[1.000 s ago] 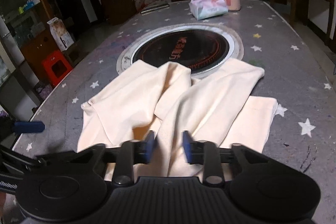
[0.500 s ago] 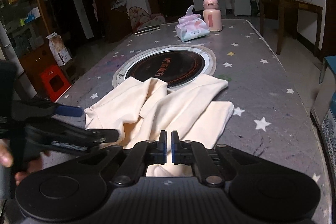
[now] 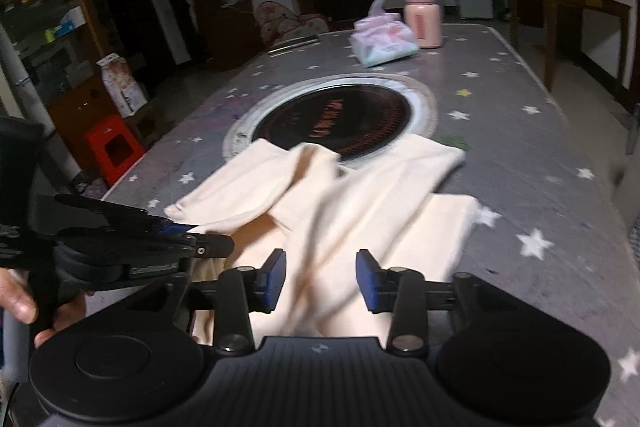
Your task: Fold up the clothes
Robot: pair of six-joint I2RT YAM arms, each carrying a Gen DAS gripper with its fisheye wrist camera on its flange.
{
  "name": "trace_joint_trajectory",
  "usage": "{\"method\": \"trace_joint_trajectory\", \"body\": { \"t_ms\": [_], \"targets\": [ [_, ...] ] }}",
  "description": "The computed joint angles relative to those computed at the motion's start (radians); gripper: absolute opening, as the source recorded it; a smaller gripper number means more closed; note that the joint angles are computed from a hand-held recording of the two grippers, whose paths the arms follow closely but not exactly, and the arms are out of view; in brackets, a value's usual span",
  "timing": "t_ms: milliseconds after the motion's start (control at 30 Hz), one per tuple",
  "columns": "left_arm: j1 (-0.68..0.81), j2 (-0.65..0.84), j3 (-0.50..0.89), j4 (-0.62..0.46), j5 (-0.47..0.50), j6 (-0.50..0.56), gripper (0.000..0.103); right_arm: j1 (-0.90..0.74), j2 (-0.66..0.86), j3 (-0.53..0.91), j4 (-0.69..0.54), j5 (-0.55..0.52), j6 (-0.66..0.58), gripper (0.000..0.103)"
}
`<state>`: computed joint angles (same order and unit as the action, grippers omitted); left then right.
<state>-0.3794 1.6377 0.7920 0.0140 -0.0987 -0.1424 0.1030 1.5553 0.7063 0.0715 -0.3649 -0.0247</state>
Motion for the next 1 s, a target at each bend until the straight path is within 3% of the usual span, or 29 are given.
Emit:
{"method": "trace_joint_trajectory", "body": {
  "t_ms": [200,267,300,333,400,600,767,900,1000],
  "targets": [
    [0.063,-0.17,-0.115,-0.013,0.009,-0.037,0.012,0.101,0.155,0.104,0.018,0.062,0.005,0.039],
    [0.086,-0.241,-0.156,-0.031,0.007,-0.037,0.012,0.116,0.2,0.124,0.027,0.092,0.011,0.036],
    [0.098,-0.276,-0.174,-0.044,0.009,-0.034,0.012,0.122,0.216,0.131,0.032,0.106,0.013,0.03],
    [0.112,-0.311,-0.192,-0.059,0.011,-0.031,0.012,0.125,0.209,0.119,0.044,0.117,0.014,0.018],
    [0.135,-0.37,-0.223,-0.086,0.018,-0.028,0.012,0.12,0.175,0.092,0.053,0.115,0.013,0.009],
    [0.192,-0.574,-0.326,-0.178,0.05,-0.037,0.011,0.062,-0.088,-0.084,0.041,0.075,-0.041,0.006],
    [0.197,-0.788,-0.403,-0.33,0.086,-0.023,0.011,-0.044,-0.404,-0.234,-0.101,-0.015,-0.103,0.006],
    [0.202,-0.909,-0.446,-0.464,0.119,-0.001,0.012,-0.166,-0.596,-0.295,-0.332,-0.114,-0.209,0.006],
    [0.204,-0.94,-0.462,-0.523,0.13,0.025,0.016,-0.256,-0.632,-0.305,-0.51,-0.171,-0.334,0.015]
  ]
}}
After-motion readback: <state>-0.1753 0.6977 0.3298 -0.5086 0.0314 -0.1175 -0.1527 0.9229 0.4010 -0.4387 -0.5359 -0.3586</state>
